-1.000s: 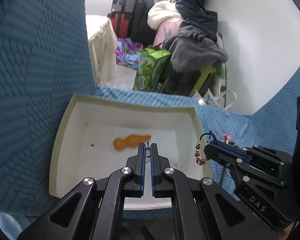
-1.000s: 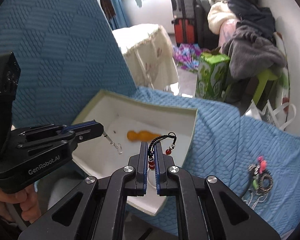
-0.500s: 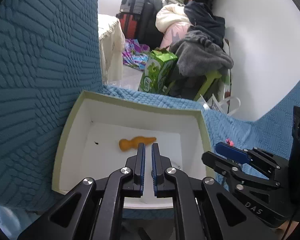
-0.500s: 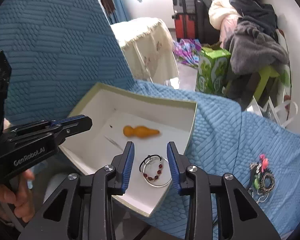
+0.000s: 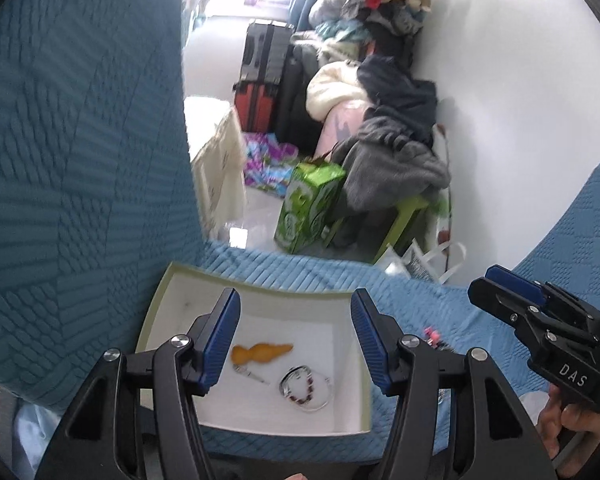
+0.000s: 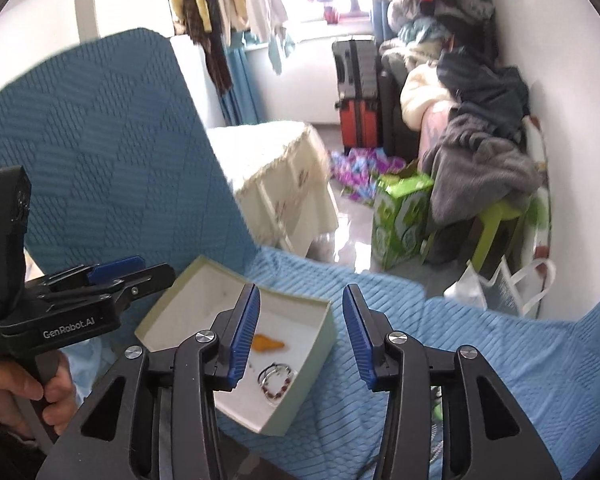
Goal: Organize jewelry
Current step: 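Move the right gripper back over the jewelry pile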
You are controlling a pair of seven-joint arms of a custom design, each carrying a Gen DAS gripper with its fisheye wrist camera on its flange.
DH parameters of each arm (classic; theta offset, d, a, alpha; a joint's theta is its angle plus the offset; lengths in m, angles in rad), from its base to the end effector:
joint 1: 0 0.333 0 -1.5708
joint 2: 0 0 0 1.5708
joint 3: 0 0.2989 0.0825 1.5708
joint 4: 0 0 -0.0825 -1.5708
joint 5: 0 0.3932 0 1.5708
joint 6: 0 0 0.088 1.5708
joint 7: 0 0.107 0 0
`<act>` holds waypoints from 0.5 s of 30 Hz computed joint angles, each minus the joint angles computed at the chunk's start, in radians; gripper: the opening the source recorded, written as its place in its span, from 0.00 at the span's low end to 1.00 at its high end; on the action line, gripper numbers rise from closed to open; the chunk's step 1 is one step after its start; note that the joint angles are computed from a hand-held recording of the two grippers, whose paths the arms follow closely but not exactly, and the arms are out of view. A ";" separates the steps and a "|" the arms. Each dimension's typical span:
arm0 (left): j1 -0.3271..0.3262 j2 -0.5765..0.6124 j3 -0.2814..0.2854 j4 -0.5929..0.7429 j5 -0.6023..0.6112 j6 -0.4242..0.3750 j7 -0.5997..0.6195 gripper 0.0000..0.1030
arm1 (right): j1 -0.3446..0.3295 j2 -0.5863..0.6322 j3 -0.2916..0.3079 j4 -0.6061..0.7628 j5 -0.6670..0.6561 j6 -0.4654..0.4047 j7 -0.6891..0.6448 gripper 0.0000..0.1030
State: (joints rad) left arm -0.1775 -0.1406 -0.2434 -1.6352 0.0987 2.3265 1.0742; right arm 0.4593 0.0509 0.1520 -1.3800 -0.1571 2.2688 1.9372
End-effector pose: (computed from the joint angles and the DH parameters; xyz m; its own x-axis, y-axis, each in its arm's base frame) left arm 0.5119 -0.2410 0.7433 -0.0718 -0.9700 0.2321 -0.6995 -0.1169 -0.7050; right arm 0.5067 0.3461 0.7583 0.3360 -0.9334 -0.1264 -0.6581 -0.1366 -0.7404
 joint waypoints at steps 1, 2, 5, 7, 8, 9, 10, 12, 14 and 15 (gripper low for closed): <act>-0.003 0.006 -0.006 0.017 0.008 0.001 -0.005 0.56 | -0.003 -0.010 -0.003 -0.006 0.000 0.008 -0.001 0.40; -0.007 0.013 -0.011 0.033 0.015 0.003 -0.011 0.56 | -0.008 -0.023 -0.006 -0.013 0.001 0.017 -0.004 0.40; -0.021 0.035 -0.022 0.078 0.034 0.020 -0.021 0.56 | -0.021 -0.053 -0.012 -0.032 0.001 0.036 -0.013 0.40; -0.035 0.055 -0.029 0.113 0.051 0.018 -0.027 0.56 | -0.031 -0.080 -0.016 -0.054 -0.002 0.053 -0.018 0.40; -0.041 0.060 -0.029 0.123 0.056 0.017 -0.028 0.56 | -0.037 -0.094 -0.018 -0.066 -0.004 0.059 -0.019 0.40; -0.048 0.073 -0.035 0.143 0.079 0.012 -0.044 0.56 | -0.042 -0.108 -0.019 -0.082 -0.006 0.068 -0.018 0.40; -0.056 0.082 -0.037 0.155 0.099 0.010 -0.059 0.56 | -0.048 -0.122 -0.020 -0.098 -0.009 0.075 -0.016 0.40; -0.072 0.094 -0.038 0.169 0.111 0.024 -0.081 0.56 | -0.060 -0.149 -0.024 -0.127 -0.010 0.084 -0.019 0.40; -0.089 0.114 -0.040 0.191 0.115 0.026 -0.096 0.56 | -0.074 -0.181 -0.030 -0.165 -0.012 0.095 -0.018 0.40; -0.097 0.120 -0.040 0.198 0.121 0.025 -0.101 0.56 | -0.080 -0.197 -0.031 -0.186 -0.016 0.100 -0.015 0.40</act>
